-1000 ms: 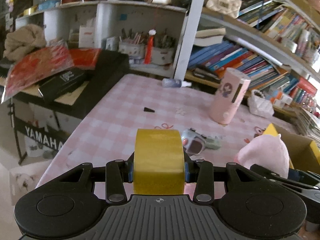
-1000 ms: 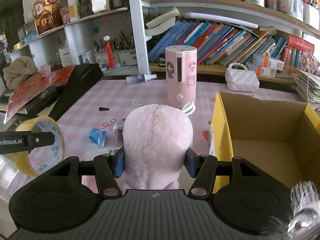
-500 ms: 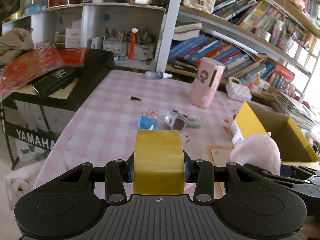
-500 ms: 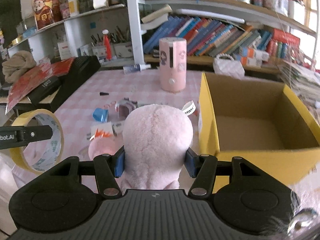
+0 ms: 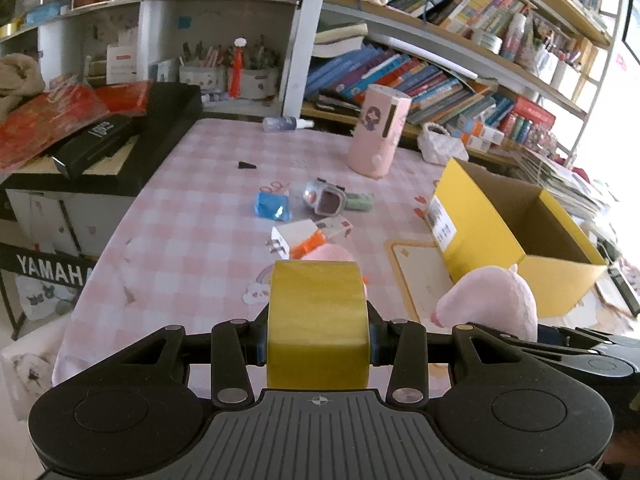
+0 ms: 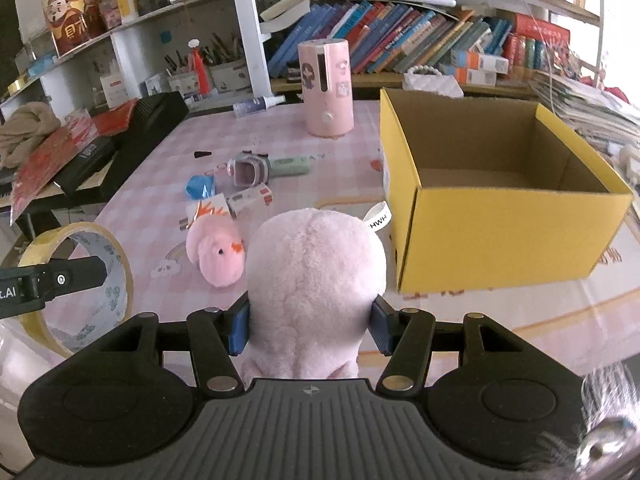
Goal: Organize objects
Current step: 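Carry the pink pig and tape roll over the yellow box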
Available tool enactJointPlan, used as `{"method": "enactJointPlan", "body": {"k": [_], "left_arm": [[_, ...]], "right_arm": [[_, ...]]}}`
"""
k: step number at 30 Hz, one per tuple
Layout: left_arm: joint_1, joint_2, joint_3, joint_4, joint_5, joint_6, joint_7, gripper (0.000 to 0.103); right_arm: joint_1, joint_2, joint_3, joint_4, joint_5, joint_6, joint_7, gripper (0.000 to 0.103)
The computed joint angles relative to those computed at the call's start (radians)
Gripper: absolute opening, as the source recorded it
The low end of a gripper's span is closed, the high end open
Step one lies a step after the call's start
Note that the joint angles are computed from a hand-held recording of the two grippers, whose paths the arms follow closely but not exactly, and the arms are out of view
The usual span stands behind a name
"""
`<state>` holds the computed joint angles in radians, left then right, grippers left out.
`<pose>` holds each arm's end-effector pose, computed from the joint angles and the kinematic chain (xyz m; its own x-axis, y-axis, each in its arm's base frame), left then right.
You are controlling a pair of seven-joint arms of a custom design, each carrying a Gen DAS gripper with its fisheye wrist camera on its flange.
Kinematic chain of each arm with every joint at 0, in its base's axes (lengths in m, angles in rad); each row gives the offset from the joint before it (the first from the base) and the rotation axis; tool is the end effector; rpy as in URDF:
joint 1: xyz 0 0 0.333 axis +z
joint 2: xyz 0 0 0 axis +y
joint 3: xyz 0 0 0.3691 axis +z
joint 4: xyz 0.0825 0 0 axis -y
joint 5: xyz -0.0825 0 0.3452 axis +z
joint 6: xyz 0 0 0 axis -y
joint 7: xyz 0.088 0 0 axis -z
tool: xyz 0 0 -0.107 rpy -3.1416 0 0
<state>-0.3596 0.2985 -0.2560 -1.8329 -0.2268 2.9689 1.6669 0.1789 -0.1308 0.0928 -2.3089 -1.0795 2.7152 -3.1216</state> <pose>0.5600 -0.3491 0.5445 -0.5116 -0.8370 0.1943 -0.6444 0.2242 -0.7311 0.4571 0.1621 0.5173 -0.3604 -0.9249 -0.1212 -0.6020 0.3299 -0.7271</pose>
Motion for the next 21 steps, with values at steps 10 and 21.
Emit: {"method": "enactJointPlan", "body": {"k": [10, 21], "left_arm": [[0.080, -0.028, -0.123, -0.048, -0.161, -0.018, 0.212, 0.040], [0.069, -0.029, -0.167, -0.027, -0.360, -0.092, 0.475, 0.040]], "right_arm": [[0.014, -0.080, 0.036, -0.081, 0.028, -0.086, 0.093, 0.055], [0.025, -0.181, 0.079, -0.161, 0.110, -0.234, 0.186, 0.055]]}}
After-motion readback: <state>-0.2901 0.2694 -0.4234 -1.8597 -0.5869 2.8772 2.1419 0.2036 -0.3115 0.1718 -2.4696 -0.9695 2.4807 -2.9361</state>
